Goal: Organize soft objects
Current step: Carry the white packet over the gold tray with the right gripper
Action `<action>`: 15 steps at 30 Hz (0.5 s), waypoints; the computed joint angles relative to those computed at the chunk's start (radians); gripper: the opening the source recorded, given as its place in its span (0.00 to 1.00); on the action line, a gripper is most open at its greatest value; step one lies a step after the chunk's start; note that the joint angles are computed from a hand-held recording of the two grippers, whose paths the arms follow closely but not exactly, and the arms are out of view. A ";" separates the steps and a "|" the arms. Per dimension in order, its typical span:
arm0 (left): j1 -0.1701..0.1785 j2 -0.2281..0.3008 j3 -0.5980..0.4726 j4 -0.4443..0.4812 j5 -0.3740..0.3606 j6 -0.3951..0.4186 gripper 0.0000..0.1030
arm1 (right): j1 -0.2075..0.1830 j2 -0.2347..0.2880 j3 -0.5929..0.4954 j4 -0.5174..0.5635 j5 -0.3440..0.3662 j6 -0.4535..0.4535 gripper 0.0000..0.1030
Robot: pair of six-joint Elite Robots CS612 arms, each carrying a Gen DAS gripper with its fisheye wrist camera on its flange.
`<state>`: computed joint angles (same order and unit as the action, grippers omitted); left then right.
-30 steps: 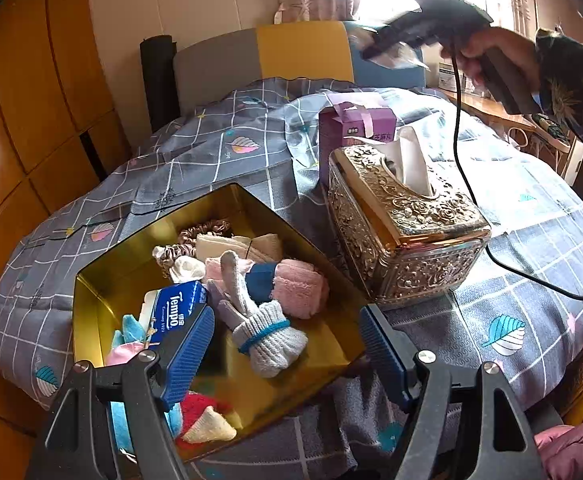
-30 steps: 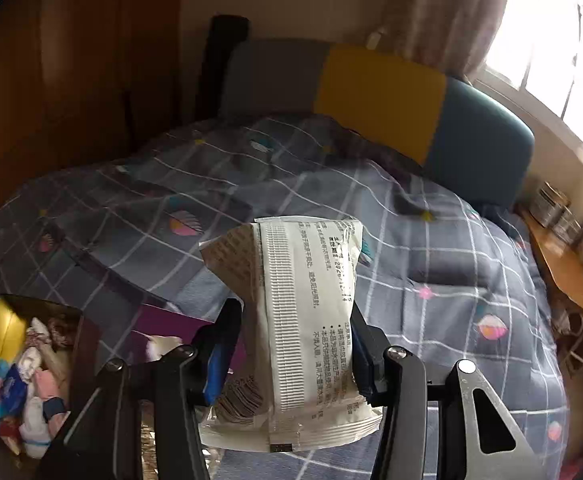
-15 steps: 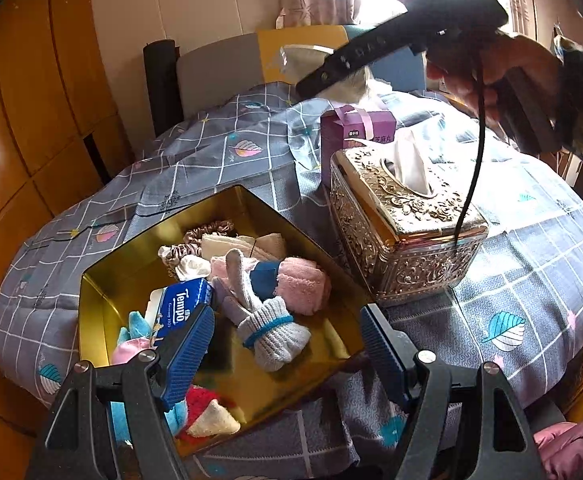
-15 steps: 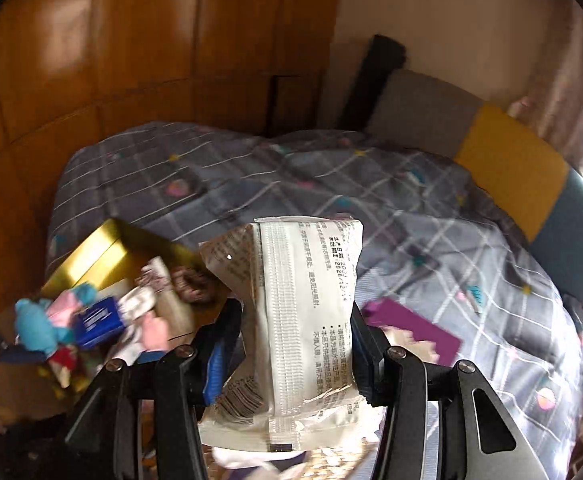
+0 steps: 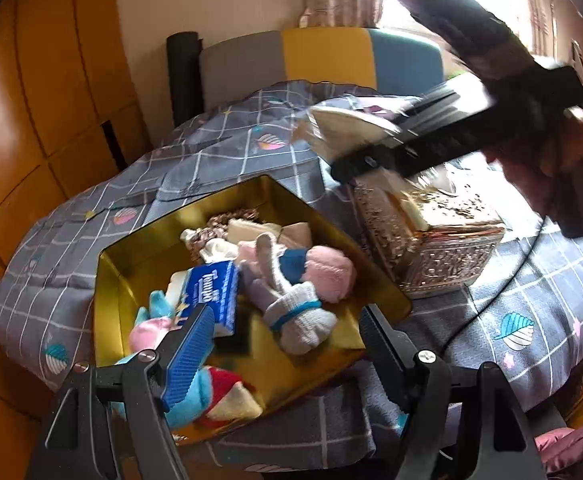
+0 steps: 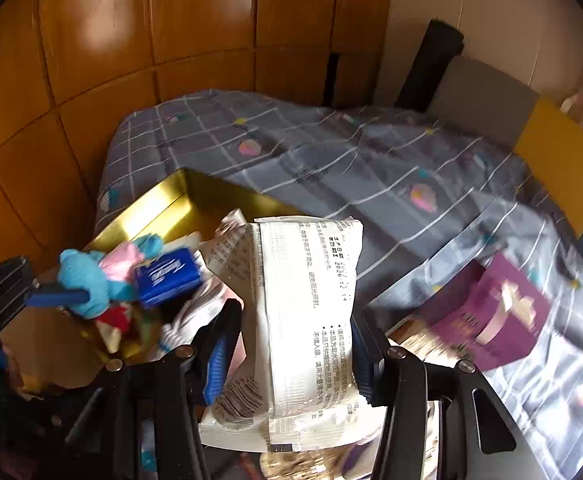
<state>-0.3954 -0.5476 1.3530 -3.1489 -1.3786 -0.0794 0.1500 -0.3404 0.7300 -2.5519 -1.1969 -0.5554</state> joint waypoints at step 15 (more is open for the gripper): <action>0.055 -0.017 0.027 0.001 0.088 -0.253 0.74 | 0.056 0.026 0.014 0.034 -0.056 0.091 0.49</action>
<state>-0.3403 -0.5648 1.3805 -3.1478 -1.2908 -0.3327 0.2059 -0.3146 0.7442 -2.5178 -1.2525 -0.4648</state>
